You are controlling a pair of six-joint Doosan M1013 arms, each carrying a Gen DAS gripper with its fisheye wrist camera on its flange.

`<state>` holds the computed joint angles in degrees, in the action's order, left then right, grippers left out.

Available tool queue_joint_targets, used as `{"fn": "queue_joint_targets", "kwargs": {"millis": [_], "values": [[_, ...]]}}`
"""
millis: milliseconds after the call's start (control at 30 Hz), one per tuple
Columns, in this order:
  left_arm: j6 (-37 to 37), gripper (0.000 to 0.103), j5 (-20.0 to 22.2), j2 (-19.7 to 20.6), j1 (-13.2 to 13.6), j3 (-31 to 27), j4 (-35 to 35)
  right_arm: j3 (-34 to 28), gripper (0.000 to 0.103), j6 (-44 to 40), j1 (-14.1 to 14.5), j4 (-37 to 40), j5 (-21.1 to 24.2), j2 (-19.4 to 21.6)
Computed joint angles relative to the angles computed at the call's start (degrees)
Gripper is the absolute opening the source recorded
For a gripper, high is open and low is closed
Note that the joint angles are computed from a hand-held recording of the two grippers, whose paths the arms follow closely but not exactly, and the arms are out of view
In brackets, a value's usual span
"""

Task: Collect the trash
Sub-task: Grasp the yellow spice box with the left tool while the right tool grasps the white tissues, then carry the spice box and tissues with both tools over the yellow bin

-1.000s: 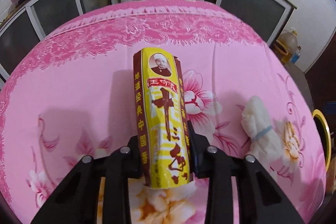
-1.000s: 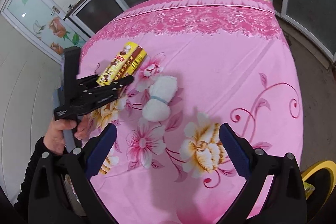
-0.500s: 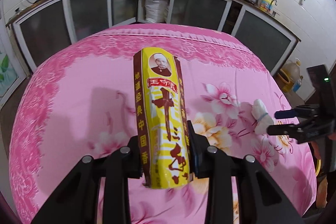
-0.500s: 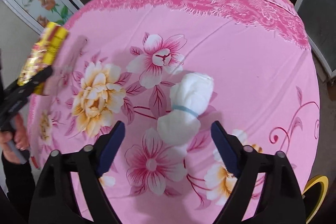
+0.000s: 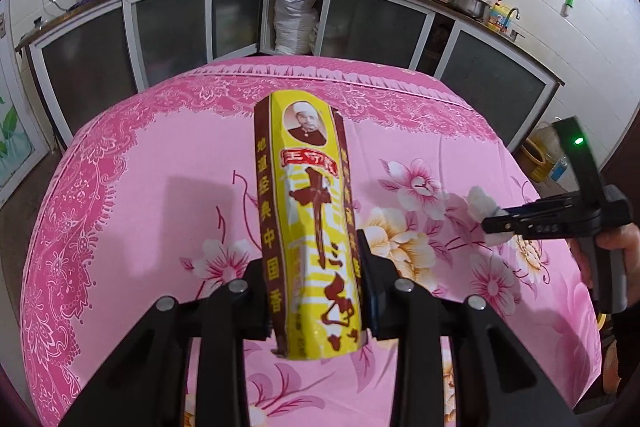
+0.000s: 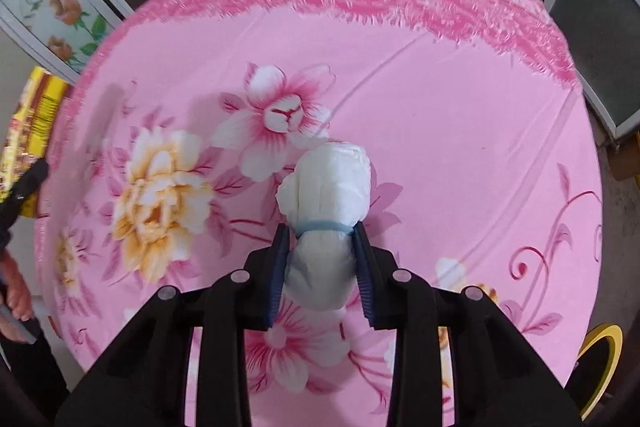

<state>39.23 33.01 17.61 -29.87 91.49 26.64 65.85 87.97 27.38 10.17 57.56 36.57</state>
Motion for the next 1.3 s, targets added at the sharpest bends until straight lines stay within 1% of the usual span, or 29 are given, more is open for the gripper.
{"fn": "queue_joint_targets", "kwargs": {"millis": [133, 200, 300, 433, 533, 600, 767, 900, 933, 1033, 1167, 1233, 1300], "values": [[-0.8, 0.030, -0.1, -0.4, -1.2, -0.1, 1.6, 4.4, 0.031, -3.0, -0.9, 3.4, -3.2, -4.0], [-1.3, 0.030, 0.3, -0.5, -2.2, -0.4, 2.9, 6.4, 0.031, -4.6, -1.5, 5.2, -4.2, -5.9], [-1.9, 0.030, 0.8, -0.4, -3.8, -0.9, 3.9, 11.0, 0.031, -6.4, -2.4, 6.9, -6.7, -9.6], [-2.6, 0.030, 1.3, 0.1, -6.3, -1.8, 4.6, 18.8, 0.031, -10.5, -4.6, 11.6, -10.6, -15.0], [-3.2, 0.030, -0.3, 0.8, -8.9, -2.3, 4.9, 24.9, 0.031, -14.1, -6.6, 16.3, -13.3, -18.9], [-2.1, 0.030, -1.1, 1.6, -10.2, -3.0, 3.3, 29.2, 0.031, -15.4, -8.2, 18.6, -15.6, -21.5], [4.6, 0.030, -3.1, 4.3, -13.3, -5.7, -3.3, 37.5, 0.031, -16.6, -12.7, 22.8, -19.9, -26.9], [8.9, 0.030, -2.8, 7.1, -15.4, -9.3, -7.6, 42.8, 0.031, -13.5, -16.4, 21.5, -23.6, -31.3], [11.1, 0.030, -2.7, 8.1, -16.0, -10.8, -9.7, 43.6, 0.031, -13.1, -17.2, 21.4, -24.2, -32.1], [12.4, 0.030, -2.0, 10.0, -17.6, -13.7, -9.4, 46.5, 0.031, -10.8, -20.2, 20.0, -27.0, -35.4], [14.5, 0.031, -1.6, 12.9, -19.5, -18.8, -10.5, 49.4, 0.031, -6.4, -22.9, 15.6, -31.0, -38.9], [15.0, 0.031, -1.1, 14.4, -20.5, -21.3, -10.1, 50.5, 0.031, -7.5, -24.5, 17.2, -31.6, -40.0], [14.6, 0.031, -0.2, 15.9, -21.5, -23.7, -8.8, 51.4, 0.031, -6.9, -25.4, 16.7, -32.4, -40.7]]}}
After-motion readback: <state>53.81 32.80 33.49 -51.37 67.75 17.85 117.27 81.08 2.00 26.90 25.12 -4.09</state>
